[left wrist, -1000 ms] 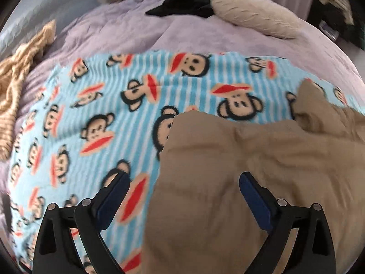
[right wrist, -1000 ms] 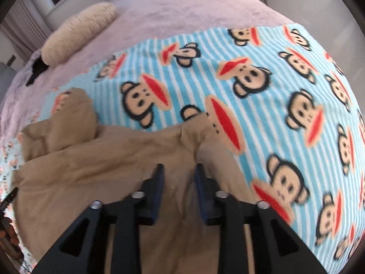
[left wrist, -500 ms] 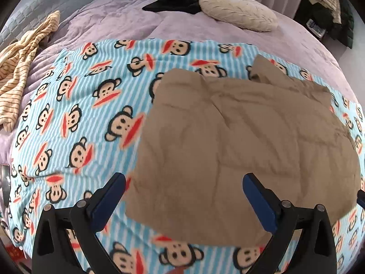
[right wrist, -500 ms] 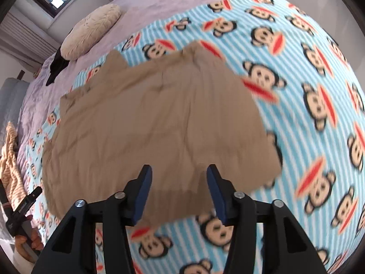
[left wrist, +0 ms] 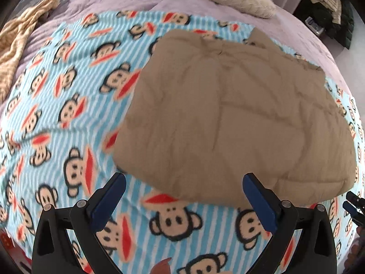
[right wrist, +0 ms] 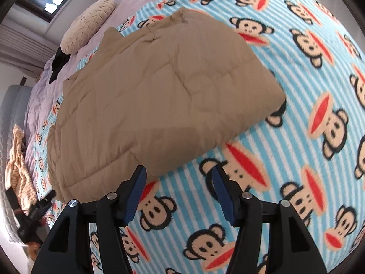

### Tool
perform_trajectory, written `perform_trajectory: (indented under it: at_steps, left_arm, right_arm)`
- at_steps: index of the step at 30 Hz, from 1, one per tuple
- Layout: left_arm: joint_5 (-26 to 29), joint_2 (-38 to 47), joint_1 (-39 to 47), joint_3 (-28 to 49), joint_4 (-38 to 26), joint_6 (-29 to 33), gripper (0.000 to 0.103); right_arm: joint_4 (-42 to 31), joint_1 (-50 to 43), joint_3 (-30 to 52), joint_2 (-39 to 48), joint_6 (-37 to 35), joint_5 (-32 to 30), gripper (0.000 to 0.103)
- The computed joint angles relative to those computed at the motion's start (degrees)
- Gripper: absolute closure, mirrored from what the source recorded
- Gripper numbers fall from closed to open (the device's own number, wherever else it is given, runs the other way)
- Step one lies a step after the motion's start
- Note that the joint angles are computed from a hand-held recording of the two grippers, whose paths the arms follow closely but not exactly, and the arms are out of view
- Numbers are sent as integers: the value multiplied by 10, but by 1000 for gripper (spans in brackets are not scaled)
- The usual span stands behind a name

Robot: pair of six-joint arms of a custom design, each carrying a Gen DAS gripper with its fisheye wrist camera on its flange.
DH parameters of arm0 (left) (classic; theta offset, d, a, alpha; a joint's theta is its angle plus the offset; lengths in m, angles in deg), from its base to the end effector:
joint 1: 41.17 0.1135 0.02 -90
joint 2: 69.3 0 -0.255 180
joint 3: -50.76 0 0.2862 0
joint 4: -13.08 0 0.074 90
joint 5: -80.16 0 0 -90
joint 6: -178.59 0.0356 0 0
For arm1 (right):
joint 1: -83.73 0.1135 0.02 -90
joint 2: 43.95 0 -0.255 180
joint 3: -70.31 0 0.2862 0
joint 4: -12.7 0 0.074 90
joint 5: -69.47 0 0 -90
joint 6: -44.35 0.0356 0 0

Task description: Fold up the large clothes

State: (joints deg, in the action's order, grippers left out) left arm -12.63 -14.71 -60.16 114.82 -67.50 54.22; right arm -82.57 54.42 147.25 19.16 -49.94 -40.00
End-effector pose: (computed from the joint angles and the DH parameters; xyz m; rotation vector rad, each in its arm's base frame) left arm 0.1802 -0.0602 0.2648 -0.3889 2.7947 -0.1494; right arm 0.1790 -0.0869 0.3030 0.5864 2.8132 0.4098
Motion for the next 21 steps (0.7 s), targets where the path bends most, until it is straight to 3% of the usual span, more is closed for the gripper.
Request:
perform_trajectory:
  at_steps: [2, 7, 8, 9, 11, 17, 21]
  left_arm:
    - [-3, -21, -2, -24, 5, -8, 1]
    - [15, -77, 8, -79, 20, -23, 1]
    - [33, -84, 20, -87, 23, -22, 1]
    - [63, -91, 39, -96, 28, -18, 1]
    - [113, -99, 74, -112, 36, -17, 1]
    - [185, -111, 139, -141, 68, -20, 1]
    - [311, -120, 205, -179, 106, -8, 1]
  right_arm:
    - [9, -2, -19, -8, 2, -11, 29]
    - [36, 4, -65, -22, 19, -31, 28]
    - [39, 2, -74, -25, 24, -40, 20]
    - [42, 0, -82, -28, 27, -50, 18]
    - [48, -9, -95, -37, 33, -76, 18]
    - [49, -43, -104, -30, 47, -135, 17]
    - [53, -86, -111, -16, 44, -176, 17]
